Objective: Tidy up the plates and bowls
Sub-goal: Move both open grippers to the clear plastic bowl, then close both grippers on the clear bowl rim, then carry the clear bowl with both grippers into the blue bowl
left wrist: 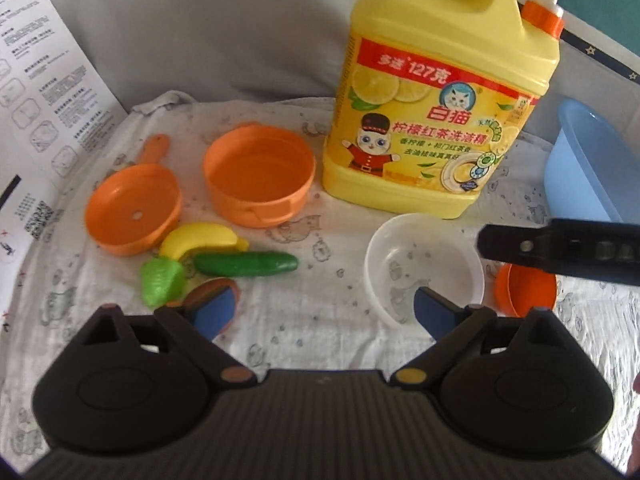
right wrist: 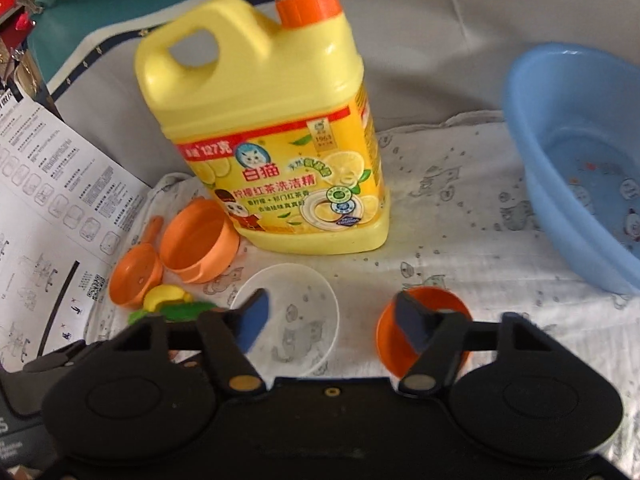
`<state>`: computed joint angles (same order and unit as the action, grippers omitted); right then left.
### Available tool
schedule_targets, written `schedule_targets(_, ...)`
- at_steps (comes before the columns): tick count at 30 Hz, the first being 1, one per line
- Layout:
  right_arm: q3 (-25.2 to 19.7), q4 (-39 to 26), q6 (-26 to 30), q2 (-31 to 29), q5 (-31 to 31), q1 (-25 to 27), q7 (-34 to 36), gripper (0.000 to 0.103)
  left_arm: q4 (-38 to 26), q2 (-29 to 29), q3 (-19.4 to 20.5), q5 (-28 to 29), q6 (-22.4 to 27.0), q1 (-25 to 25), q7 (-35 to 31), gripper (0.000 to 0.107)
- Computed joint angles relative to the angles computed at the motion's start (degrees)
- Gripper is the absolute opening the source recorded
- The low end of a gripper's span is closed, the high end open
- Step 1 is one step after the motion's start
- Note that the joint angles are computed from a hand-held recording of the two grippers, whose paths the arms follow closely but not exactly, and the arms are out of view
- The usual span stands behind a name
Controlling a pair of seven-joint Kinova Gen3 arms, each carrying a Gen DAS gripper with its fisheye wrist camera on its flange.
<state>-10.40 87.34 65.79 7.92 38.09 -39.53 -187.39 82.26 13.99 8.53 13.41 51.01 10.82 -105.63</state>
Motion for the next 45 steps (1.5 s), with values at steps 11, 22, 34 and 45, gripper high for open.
schedule_targets(11,0.97,3.77,-7.42,0.89,-2.18,1.62,-0.05,0.019,-0.64,2.71,1.63,3.31,0.47,-0.08,-2.84,0.037)
schedule_targets(22,0.32,3.13,-5.91,1.09,-0.63,-1.45,-3.91,0.014,0.25,1.06,1.00,3.84,2.17,-0.38,-4.28,0.025)
schedule_targets(34,-3.38,0.27,2.43,-0.49,2.34,-7.43,-8.33,0.014,5.60,-7.19,-0.88,9.05,7.24,-3.96,-9.23,0.025)
schedule_targets(45,-8.37,-3.26,14.63,-0.15,6.47,-18.35,-18.07,0.014,13.07,-18.13,-5.84,13.83,14.33,-6.50,-16.06,0.025)
